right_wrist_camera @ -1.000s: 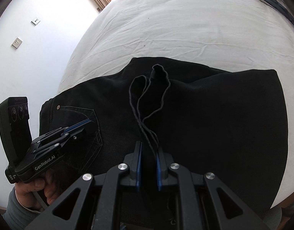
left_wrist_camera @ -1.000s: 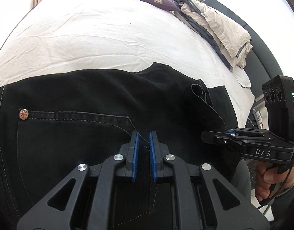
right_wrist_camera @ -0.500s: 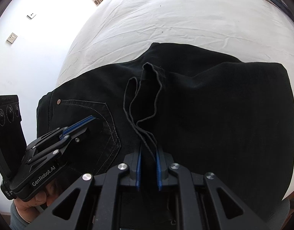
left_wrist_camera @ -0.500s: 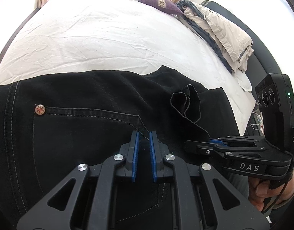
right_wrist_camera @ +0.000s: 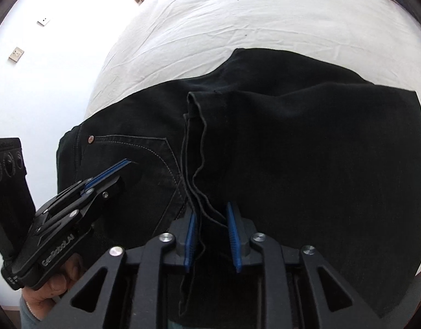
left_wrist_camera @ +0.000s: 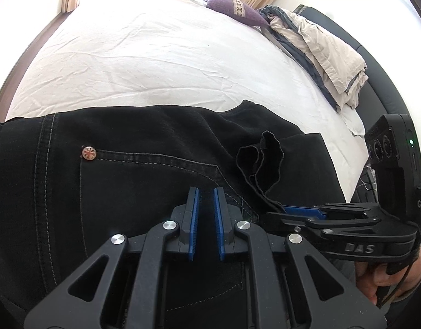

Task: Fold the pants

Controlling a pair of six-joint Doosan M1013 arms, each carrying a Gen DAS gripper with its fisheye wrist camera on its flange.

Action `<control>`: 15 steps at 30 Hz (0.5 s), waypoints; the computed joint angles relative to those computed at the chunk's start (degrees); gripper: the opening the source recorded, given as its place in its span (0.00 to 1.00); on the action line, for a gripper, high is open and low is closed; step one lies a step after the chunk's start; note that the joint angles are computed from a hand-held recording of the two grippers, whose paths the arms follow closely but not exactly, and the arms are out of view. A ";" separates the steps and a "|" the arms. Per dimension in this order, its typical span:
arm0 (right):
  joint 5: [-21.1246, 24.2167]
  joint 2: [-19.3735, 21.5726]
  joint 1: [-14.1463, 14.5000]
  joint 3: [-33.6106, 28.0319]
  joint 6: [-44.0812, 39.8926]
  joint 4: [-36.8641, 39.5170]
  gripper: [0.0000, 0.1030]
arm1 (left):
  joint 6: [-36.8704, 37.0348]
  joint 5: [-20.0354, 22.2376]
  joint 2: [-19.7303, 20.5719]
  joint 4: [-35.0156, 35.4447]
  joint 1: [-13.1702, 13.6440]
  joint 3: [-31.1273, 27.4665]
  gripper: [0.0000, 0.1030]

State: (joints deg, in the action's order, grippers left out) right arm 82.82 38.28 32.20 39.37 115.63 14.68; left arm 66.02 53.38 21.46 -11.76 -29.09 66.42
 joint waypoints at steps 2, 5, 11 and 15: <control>-3.83 -3.06 -1.17 4.17 -0.03 4.22 0.55 | -0.81 0.48 -0.11 1.26 -0.02 -0.32 0.10; -13.42 -9.05 -3.65 12.37 -3.02 9.44 0.56 | -0.84 0.76 -0.07 1.93 -0.16 -1.28 0.10; -23.06 -15.53 -10.50 23.68 -8.59 18.62 0.56 | 8.21 1.66 2.52 -4.14 -2.24 -7.15 0.10; -22.86 -15.56 -15.63 26.88 -18.04 32.64 0.56 | 12.20 6.19 6.13 -5.10 -4.38 -12.27 0.10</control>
State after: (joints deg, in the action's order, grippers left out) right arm 59.96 22.72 16.56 66.25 97.59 47.32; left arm 78.22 59.57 27.59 -16.86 -33.47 54.15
